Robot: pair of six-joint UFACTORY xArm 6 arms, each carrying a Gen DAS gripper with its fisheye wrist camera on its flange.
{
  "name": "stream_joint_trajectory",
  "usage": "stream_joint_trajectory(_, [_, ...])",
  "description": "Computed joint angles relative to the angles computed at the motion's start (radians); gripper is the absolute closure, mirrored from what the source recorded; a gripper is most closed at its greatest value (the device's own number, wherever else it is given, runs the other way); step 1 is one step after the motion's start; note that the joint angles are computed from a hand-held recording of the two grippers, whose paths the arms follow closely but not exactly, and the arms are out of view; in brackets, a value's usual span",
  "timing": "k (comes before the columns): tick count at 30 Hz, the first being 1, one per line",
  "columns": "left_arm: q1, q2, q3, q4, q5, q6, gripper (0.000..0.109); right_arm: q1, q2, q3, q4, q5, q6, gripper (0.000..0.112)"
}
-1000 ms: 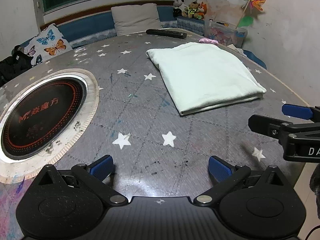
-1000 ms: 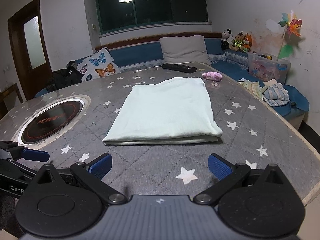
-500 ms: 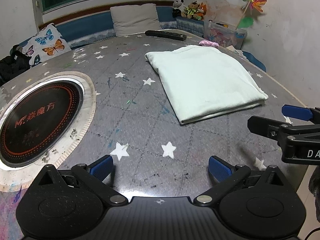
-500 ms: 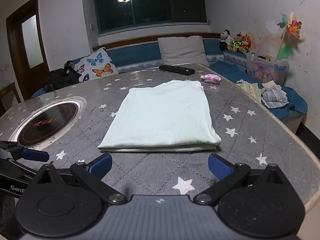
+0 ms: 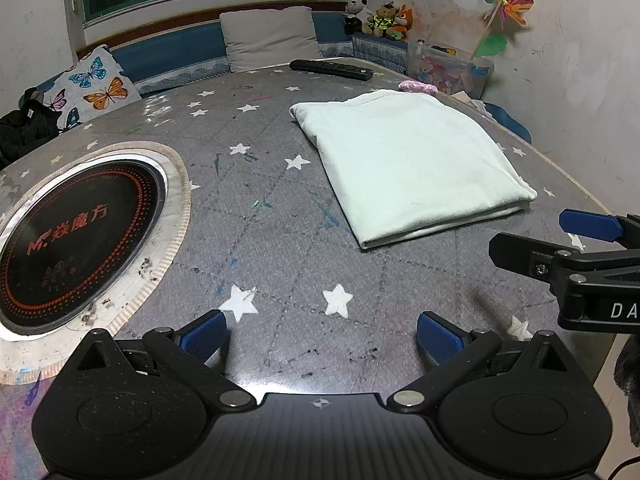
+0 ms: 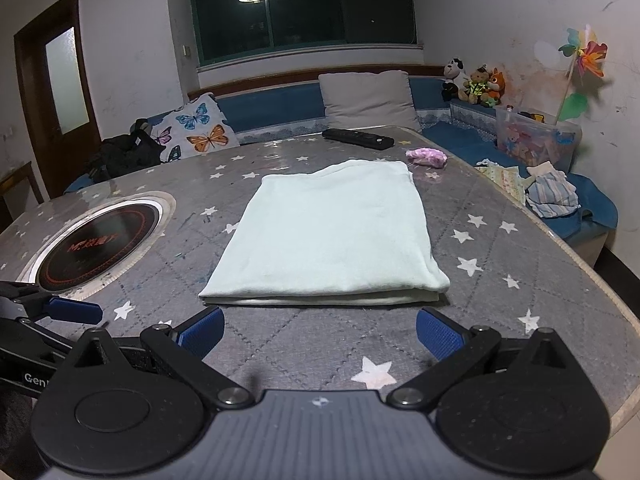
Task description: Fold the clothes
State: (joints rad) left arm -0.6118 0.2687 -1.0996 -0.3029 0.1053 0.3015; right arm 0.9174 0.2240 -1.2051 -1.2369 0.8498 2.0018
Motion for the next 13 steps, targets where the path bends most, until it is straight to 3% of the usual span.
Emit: stream_joint_trajectory(13, [-0.002, 0.006, -0.01, -0.025, 0.003, 0.023, 0.006, -0.002, 0.003, -0.003, 0.002, -0.001, -0.003, 0.009])
